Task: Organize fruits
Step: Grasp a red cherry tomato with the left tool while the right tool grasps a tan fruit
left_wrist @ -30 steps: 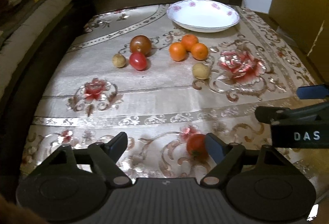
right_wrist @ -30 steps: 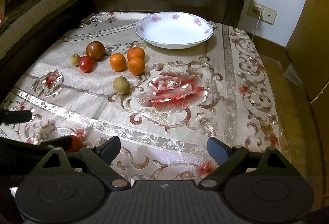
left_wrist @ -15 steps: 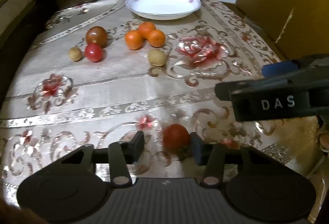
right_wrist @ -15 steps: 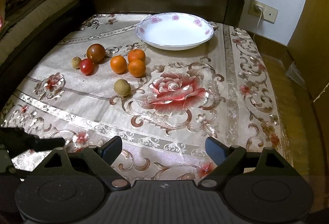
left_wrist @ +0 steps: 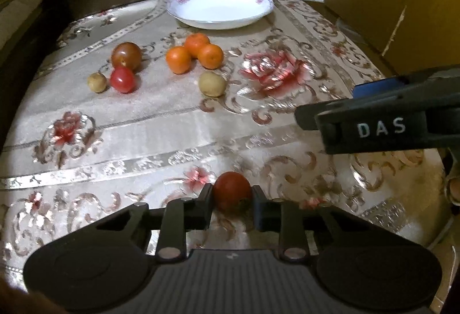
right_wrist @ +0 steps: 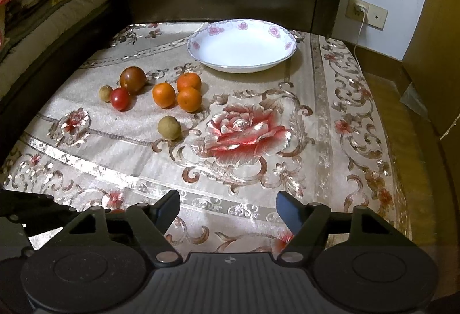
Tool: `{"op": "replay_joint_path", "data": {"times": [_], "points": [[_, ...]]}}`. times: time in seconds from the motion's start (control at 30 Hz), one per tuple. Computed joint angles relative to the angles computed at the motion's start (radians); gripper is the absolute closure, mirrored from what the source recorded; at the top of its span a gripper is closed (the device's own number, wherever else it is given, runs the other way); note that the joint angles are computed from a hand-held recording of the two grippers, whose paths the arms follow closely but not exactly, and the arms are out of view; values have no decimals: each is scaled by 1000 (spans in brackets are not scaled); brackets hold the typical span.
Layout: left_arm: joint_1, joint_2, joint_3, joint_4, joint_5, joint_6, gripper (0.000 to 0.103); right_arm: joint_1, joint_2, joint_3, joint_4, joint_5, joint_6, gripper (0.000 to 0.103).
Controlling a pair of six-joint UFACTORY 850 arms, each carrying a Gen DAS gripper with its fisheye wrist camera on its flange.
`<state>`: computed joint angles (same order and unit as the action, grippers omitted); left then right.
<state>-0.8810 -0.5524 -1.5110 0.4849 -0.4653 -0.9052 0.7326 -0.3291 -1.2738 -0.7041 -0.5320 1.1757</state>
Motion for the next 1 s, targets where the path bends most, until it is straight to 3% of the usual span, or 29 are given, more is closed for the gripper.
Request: {"op": "replay_joint_path", "data": {"times": [0.13, 0.27, 0.43, 0.6, 0.8, 1.0], "points": [[16, 10, 1, 21, 1, -50, 69, -4, -5, -11, -29, 11, 16, 36], [32, 1, -24, 19, -16, -48, 69, -20, -40, -57, 7, 34, -53, 45], [61, -17, -62, -15, -33, -6, 69, -45, -99, -131, 146, 73, -233, 59], [85, -41, -105, -57, -54, 61, 69, -62, -161, -207, 284, 114, -461, 61], [113, -79, -155, -124, -75, 161, 69, -86, -228, -281, 449, 112, -676, 72], [127, -103, -175, -180, -75, 201, 69, -103, -252, -304, 640, 125, -872, 74]]}}
